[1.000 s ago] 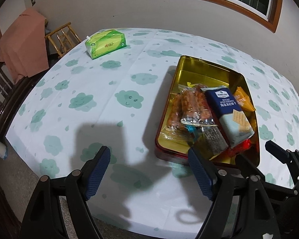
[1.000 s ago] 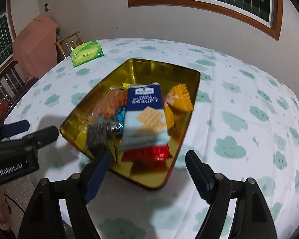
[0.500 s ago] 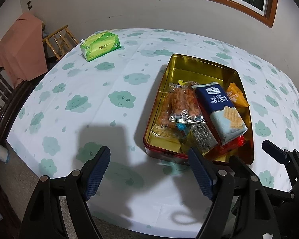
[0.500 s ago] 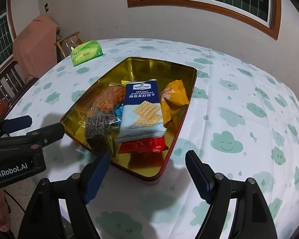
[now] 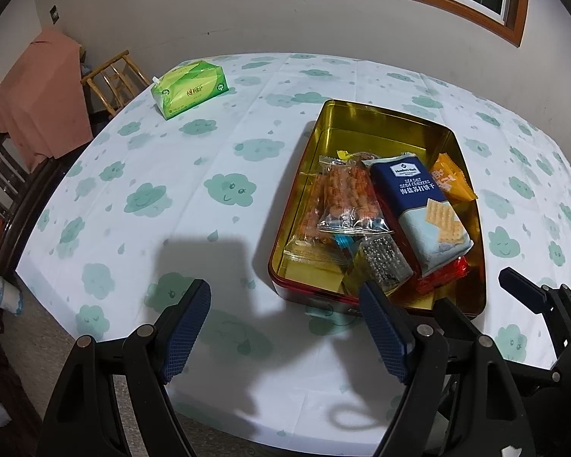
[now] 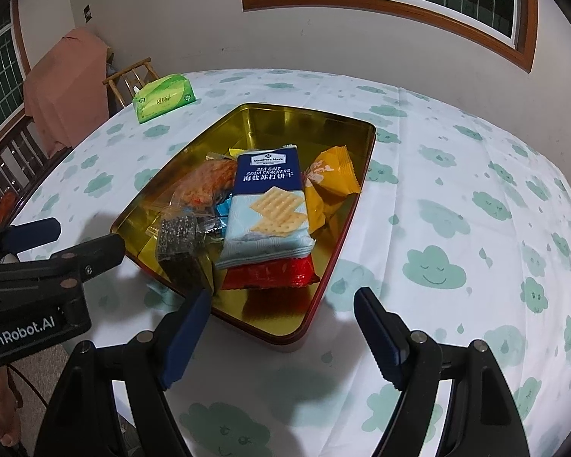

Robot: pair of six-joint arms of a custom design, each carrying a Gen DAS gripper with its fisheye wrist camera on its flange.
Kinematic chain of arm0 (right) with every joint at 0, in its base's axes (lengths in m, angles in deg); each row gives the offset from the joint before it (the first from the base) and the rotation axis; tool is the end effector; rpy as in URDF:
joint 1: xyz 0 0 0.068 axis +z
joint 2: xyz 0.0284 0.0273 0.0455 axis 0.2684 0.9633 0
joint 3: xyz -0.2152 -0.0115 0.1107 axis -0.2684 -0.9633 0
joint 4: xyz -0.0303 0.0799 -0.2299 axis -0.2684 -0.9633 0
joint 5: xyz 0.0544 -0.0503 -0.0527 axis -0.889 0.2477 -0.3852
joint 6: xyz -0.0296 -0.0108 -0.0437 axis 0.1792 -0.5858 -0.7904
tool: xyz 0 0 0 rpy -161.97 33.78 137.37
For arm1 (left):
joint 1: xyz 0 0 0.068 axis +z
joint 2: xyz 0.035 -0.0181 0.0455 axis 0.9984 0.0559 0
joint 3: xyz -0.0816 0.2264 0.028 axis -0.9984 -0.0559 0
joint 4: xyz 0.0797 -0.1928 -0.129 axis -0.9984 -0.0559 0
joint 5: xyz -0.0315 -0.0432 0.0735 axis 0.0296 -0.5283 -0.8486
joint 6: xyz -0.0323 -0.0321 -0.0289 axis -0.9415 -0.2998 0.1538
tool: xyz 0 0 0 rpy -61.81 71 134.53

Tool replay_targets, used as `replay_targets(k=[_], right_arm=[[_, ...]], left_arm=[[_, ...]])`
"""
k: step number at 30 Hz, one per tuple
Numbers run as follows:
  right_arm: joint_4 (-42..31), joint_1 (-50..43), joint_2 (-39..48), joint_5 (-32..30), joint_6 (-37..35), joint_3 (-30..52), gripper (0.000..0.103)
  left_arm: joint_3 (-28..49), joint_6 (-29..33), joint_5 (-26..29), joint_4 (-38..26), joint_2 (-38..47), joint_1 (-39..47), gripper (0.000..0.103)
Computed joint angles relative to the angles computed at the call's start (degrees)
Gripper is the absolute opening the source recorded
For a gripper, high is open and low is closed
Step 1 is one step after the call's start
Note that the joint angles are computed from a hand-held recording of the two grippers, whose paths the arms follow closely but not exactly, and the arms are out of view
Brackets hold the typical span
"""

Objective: Organize snacks

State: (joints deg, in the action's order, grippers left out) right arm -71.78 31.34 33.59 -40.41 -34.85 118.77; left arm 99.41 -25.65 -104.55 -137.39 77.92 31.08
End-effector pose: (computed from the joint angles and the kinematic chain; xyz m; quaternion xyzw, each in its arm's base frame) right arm 0.1911 0.0600 0.1607 -0.2251 0.9210 0.0964 0.3031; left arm 0.1509 -0.1883 0.1932 -0.1615 0.9477 0.0705 0.2662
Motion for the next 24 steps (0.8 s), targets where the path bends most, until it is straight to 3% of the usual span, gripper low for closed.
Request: replay_targets(k=[24], right_arm=[[-0.3,0.8,-0.1,-0.9,0.3,0.2,0.08]], left_arm=[[1.3,1.1,-0.5,-0.8,0.5,0.6,0.078]])
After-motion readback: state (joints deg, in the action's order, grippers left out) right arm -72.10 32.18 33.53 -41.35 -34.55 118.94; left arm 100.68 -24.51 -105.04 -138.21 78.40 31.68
